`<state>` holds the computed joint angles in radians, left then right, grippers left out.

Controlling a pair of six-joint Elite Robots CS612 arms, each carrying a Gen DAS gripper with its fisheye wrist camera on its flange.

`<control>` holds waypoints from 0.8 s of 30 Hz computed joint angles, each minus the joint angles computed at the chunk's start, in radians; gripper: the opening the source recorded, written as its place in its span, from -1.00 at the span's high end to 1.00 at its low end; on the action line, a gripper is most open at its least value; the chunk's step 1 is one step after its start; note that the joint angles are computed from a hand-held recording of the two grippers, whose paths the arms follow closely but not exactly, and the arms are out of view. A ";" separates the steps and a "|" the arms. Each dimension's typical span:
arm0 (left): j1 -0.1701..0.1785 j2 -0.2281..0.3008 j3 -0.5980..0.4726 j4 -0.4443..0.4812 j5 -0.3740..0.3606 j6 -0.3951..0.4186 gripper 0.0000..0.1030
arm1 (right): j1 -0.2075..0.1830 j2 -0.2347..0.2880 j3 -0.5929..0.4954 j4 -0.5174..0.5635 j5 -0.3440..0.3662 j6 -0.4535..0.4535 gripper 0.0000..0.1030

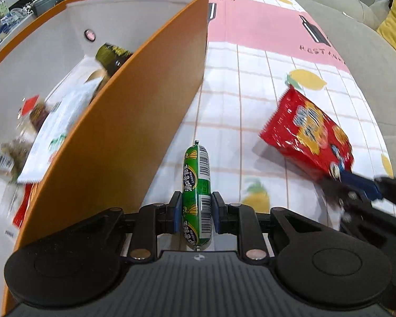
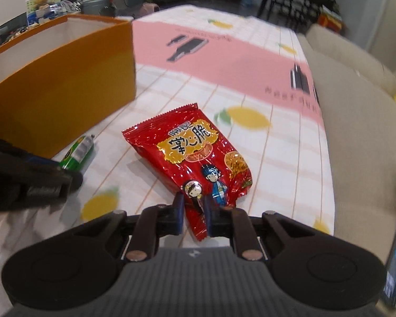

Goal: Organize snacks
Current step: 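Grasp the red chip bag with the right tool while the left holds the sausage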

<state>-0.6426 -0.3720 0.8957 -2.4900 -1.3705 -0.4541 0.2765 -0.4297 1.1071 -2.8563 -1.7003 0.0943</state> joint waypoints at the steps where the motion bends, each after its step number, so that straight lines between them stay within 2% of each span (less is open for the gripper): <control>1: 0.001 -0.014 0.025 -0.007 -0.005 -0.001 0.51 | 0.004 -0.012 0.016 0.012 0.000 0.017 0.78; 7: 0.002 -0.056 0.102 -0.024 -0.030 0.016 0.51 | 0.021 -0.078 0.107 0.068 0.000 0.110 0.78; 12: 0.000 -0.078 0.142 -0.033 -0.048 0.035 0.51 | 0.030 -0.121 0.166 0.098 0.037 0.193 0.77; 18: 0.000 -0.094 0.178 -0.058 -0.073 0.061 0.51 | 0.034 -0.144 0.204 0.066 0.120 0.177 0.69; 20: 0.000 -0.095 0.182 -0.063 -0.072 0.070 0.51 | 0.037 -0.149 0.217 0.033 0.121 0.145 0.56; 22: 0.001 -0.096 0.183 -0.066 -0.077 0.066 0.51 | 0.039 -0.152 0.229 -0.012 0.116 0.111 0.22; 24: 0.003 -0.097 0.186 -0.070 -0.081 0.070 0.51 | 0.040 -0.152 0.240 -0.063 0.108 0.082 0.12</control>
<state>-0.6400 -0.4687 1.0820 -2.5605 -1.4511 -0.3839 0.3164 -0.5818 1.3475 -2.9191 -1.5926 0.1766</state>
